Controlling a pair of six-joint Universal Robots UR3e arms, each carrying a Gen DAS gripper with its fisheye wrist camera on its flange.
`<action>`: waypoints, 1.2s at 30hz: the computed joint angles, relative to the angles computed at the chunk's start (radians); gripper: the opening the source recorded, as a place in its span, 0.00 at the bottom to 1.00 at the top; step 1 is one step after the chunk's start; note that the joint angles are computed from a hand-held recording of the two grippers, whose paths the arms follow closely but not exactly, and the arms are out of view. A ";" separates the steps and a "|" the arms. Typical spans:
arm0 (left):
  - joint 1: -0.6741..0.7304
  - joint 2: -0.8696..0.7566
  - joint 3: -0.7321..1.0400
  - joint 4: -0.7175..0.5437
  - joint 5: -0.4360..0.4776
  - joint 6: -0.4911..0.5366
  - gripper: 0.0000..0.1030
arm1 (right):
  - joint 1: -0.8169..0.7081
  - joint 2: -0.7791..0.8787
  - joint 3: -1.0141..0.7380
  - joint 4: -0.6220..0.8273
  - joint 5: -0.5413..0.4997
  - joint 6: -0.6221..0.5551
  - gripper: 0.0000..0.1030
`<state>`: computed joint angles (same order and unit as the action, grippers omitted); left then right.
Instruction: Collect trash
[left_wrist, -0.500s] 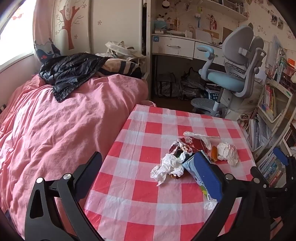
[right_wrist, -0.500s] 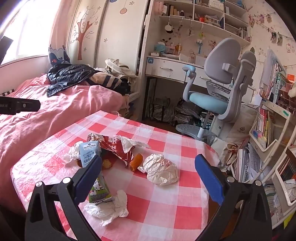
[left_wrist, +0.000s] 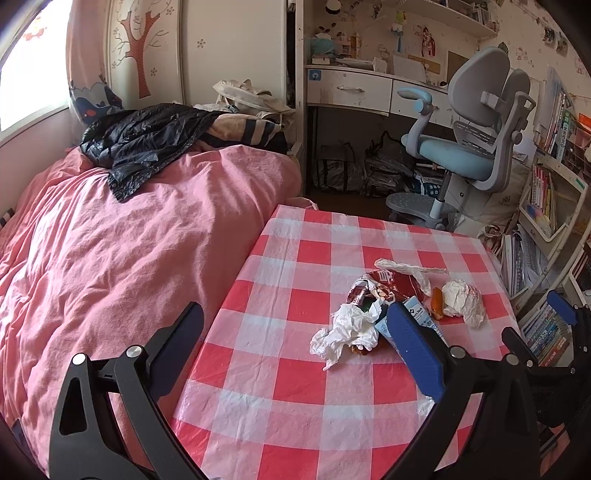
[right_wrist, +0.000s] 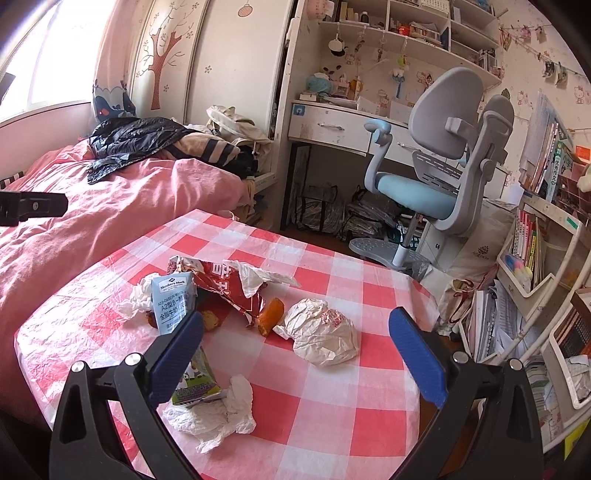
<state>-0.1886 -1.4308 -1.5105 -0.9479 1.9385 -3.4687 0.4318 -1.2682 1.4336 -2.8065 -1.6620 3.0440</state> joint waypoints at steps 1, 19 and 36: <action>0.000 0.001 -0.003 0.002 0.000 0.002 0.93 | -0.002 0.001 -0.002 0.003 0.002 0.003 0.94; -0.031 -0.039 0.018 -0.001 0.024 0.005 0.93 | -0.012 -0.003 0.017 -0.011 0.042 -0.013 0.94; -0.026 -0.031 0.015 0.007 0.019 0.028 0.93 | 0.004 0.015 -0.001 -0.006 0.030 -0.040 0.94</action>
